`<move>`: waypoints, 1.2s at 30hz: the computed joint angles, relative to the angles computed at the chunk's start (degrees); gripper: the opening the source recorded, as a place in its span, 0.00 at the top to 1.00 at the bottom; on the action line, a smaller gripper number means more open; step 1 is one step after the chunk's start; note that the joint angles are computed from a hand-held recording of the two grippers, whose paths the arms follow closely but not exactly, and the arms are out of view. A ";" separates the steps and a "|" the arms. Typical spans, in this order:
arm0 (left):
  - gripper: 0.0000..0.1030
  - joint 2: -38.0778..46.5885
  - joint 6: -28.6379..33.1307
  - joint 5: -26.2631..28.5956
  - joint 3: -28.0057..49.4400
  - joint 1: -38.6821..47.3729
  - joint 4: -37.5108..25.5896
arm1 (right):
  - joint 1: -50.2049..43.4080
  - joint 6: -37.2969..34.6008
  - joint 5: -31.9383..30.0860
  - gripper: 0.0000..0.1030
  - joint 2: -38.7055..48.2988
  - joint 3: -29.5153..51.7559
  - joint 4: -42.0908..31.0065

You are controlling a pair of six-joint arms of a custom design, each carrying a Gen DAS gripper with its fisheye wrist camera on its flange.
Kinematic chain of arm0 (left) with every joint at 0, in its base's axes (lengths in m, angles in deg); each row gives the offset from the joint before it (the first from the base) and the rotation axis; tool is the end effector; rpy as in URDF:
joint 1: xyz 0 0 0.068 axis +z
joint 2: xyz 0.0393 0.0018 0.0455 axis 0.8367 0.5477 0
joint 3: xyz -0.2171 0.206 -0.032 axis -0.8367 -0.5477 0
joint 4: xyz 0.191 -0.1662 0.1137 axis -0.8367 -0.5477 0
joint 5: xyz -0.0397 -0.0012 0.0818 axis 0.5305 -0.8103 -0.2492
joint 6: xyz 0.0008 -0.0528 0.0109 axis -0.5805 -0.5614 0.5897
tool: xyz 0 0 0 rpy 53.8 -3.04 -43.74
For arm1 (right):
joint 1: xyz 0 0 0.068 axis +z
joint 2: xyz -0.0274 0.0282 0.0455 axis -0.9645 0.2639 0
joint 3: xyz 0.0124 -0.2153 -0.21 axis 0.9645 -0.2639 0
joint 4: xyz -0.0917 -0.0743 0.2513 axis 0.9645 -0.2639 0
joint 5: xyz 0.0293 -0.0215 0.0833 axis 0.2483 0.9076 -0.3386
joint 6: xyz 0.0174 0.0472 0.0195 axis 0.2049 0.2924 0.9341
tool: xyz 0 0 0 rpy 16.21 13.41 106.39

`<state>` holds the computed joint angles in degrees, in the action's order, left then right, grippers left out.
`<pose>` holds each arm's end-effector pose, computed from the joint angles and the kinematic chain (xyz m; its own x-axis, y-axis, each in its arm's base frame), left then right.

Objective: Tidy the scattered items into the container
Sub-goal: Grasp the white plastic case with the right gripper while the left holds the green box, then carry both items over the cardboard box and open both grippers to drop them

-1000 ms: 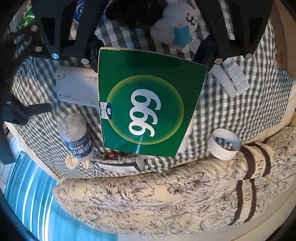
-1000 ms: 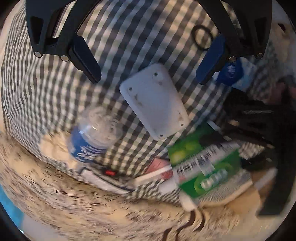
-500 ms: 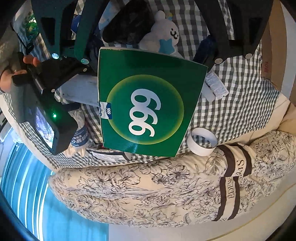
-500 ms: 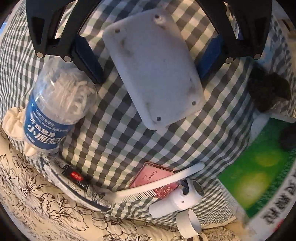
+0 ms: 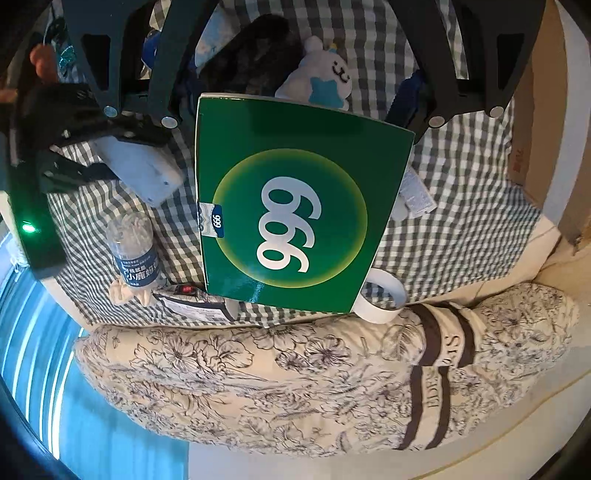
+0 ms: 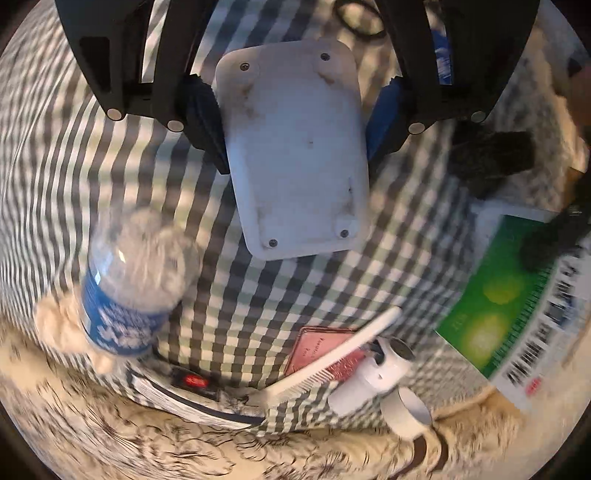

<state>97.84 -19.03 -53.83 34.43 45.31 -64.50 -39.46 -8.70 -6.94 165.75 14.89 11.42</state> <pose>0.2998 -0.0601 0.1526 -0.7662 0.2038 -0.6095 0.2214 0.9740 0.0475 0.3359 0.2372 0.0921 -0.9255 -0.1895 -0.3280 -0.2444 0.9603 0.1347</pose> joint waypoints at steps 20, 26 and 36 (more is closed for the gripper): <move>0.22 -32.57 -7.84 -10.16 -5.26 -5.18 -21.75 | 15.98 24.70 23.60 0.36 -32.08 -13.07 -8.72; 0.22 -39.53 -6.26 -6.04 -3.49 -0.01 -28.68 | 21.30 28.84 26.33 0.36 -34.77 -11.08 -14.64; 0.22 -39.52 13.99 16.23 4.90 39.00 -34.92 | 29.23 27.00 30.25 0.36 -20.97 13.33 -23.48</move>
<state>58.33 -5.04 -37.60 39.33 84.32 -99.42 -10.24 18.30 23.31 144.78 28.22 -12.07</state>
